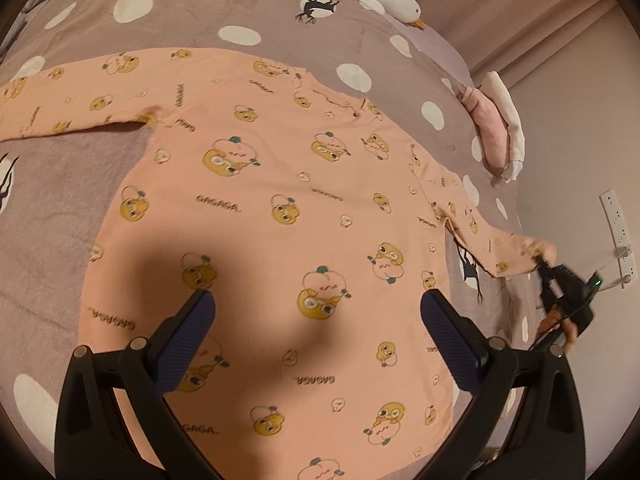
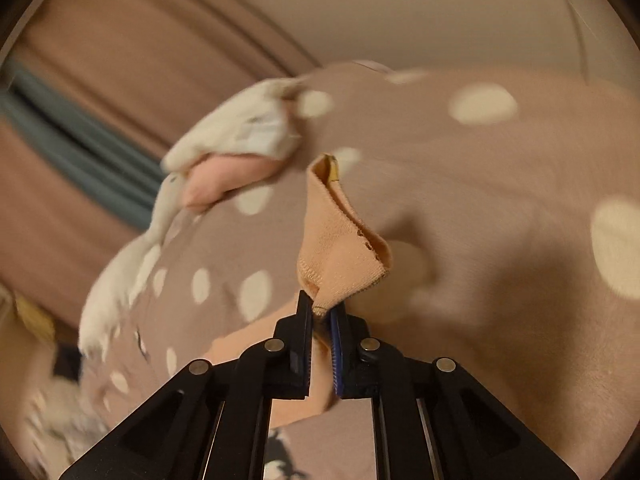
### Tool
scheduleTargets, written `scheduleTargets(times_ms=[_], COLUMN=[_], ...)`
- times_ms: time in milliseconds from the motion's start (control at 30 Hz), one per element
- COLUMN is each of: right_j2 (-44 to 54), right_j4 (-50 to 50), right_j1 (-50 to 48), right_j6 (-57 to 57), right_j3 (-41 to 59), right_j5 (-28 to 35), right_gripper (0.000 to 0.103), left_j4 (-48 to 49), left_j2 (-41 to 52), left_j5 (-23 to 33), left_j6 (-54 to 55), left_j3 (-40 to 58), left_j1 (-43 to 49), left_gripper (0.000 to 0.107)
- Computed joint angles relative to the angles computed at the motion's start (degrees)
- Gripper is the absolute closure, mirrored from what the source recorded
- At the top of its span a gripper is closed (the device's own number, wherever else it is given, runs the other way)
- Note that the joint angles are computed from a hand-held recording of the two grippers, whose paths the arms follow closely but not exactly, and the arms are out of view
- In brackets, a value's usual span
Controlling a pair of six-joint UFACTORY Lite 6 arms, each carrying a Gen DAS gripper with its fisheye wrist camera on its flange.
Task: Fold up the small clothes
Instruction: 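Grasp the cuff of one pink sleeve with the right tool, then fold the held sleeve across the shirt body with the right tool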
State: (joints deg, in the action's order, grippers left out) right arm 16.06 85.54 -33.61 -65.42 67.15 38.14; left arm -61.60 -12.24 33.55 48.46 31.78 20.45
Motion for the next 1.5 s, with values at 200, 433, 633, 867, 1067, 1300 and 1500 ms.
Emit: scheduleTargets(times_ms=[200, 433, 633, 867, 1067, 1300, 1500], right_j2=[-8.8, -8.2, 0.4, 18.7, 37.0, 40.3, 18.0], right_j4=[-12.4, -50.8, -86.8, -126.8, -125.3, -122.5, -98.2], right_j1=[13.0, 35.5, 52.9, 71.5, 79.1, 85.0, 78.5], right_j6=[9.2, 49.0, 79.8, 113.0, 107.0, 90.0, 68.8], right_j3=[2.1, 14.2, 27.3, 40.1, 54.7, 57.1, 32.6], right_j5=[-7.5, -19.1, -18.6, -7.1, 2.0, 5.6, -12.1], right_gripper=[0.094, 0.094, 0.094, 0.094, 0.094, 0.062, 0.062], left_j4=[1.6, 3.8, 4.2, 4.7, 4.8, 4.3, 2.8], left_j2=[-4.9, -9.3, -8.1, -2.9, 1.9, 6.6, 9.7], left_j5=[4.5, 11.1, 15.4, 16.6, 16.0, 16.0, 17.5], left_j6=[2.6, 7.4, 13.0, 17.6, 19.6, 21.6, 25.0], left_j3=[-3.3, -5.2, -4.7, -2.5, -0.5, 1.8, 3.3], left_j1=[6.8, 17.8, 27.3, 35.5, 39.1, 42.9, 46.4], left_gripper=[0.004, 0.004, 0.004, 0.004, 0.004, 0.004, 0.004])
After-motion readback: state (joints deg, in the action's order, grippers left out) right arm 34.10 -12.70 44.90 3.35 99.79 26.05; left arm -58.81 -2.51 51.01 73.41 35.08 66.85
